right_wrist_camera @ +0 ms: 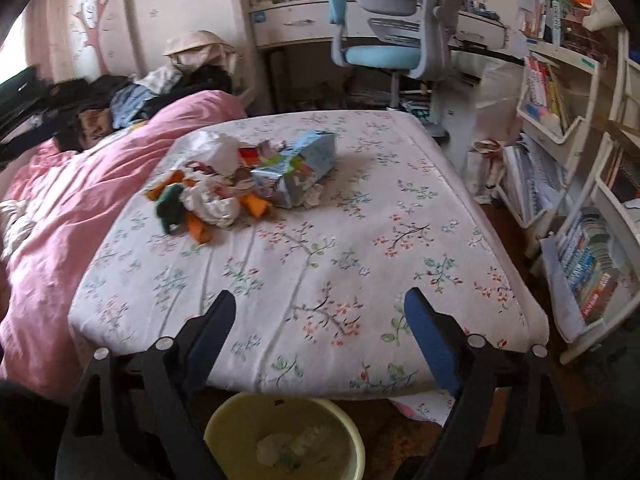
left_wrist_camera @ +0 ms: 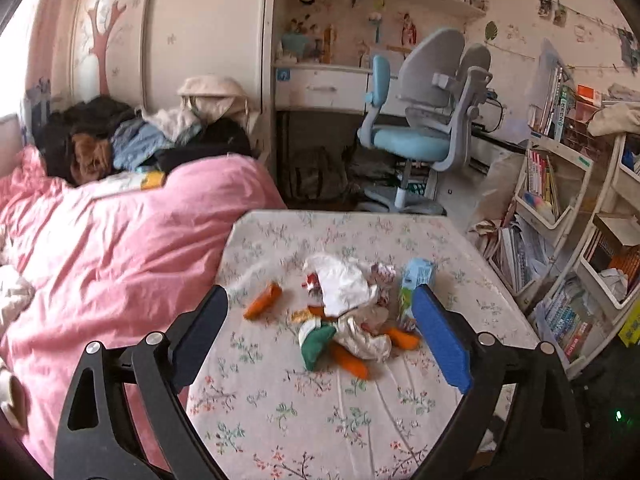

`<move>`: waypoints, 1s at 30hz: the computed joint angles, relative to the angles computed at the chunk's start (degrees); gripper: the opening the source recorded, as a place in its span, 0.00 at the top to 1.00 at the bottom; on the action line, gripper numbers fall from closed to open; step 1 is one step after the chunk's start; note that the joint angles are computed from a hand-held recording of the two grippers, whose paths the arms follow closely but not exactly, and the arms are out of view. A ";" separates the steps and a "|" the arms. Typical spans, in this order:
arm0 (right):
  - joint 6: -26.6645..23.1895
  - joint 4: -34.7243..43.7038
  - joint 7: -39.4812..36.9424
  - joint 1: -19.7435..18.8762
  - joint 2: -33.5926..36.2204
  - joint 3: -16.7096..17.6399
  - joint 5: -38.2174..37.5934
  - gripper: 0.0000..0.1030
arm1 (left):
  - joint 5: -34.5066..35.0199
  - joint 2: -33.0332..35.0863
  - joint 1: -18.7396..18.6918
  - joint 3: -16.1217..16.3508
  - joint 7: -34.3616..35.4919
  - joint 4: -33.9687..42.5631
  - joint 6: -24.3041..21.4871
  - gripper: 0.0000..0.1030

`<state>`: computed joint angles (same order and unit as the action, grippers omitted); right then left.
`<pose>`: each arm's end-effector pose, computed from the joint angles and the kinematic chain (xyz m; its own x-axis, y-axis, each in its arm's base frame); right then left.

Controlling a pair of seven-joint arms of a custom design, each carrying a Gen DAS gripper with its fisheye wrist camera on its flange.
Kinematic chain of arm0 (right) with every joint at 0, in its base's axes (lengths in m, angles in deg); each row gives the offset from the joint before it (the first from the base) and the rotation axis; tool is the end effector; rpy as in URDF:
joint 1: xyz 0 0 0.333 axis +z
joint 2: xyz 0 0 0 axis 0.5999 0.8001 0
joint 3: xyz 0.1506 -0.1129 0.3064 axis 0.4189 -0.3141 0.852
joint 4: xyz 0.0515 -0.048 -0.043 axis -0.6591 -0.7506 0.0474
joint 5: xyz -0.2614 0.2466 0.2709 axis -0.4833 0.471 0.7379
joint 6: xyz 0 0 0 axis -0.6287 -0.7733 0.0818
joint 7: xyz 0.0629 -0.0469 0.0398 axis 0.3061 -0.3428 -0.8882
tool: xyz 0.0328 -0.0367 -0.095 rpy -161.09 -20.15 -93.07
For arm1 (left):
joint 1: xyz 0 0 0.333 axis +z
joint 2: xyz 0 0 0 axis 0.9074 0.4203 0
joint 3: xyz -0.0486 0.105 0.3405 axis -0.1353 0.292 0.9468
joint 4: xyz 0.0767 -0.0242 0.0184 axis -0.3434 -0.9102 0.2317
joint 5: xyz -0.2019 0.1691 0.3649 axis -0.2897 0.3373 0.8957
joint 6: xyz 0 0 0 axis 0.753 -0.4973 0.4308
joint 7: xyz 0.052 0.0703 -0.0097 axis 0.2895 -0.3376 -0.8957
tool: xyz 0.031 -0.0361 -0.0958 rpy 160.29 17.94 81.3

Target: Collect trash

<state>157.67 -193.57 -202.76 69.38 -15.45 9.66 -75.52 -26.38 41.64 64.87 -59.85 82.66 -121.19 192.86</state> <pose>0.5125 0.3897 0.2979 -0.3734 -0.9228 -0.0950 -0.6340 0.3286 -0.7000 0.6676 -0.2309 0.3909 -0.4340 -0.8993 0.0534 -0.5126 0.1978 -0.8355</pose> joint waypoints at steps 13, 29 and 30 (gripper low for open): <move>-3.54 8.44 -5.93 0.80 5.93 -0.63 8.76 0.19 | 0.58 2.49 8.18 -6.29 -1.00 1.33 -0.10 0.10; -4.24 14.01 -10.14 3.82 9.59 -2.76 10.95 0.19 | 6.04 3.88 15.65 -12.94 -5.48 2.30 -0.60 0.09; -4.21 14.05 -10.03 3.91 9.58 -2.84 10.79 0.19 | 6.04 3.99 15.77 -13.10 -5.61 2.41 -0.85 0.09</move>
<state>153.45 -179.52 -212.78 73.29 -5.87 6.82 -64.74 -20.34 45.63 80.64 -72.94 77.06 -118.77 192.01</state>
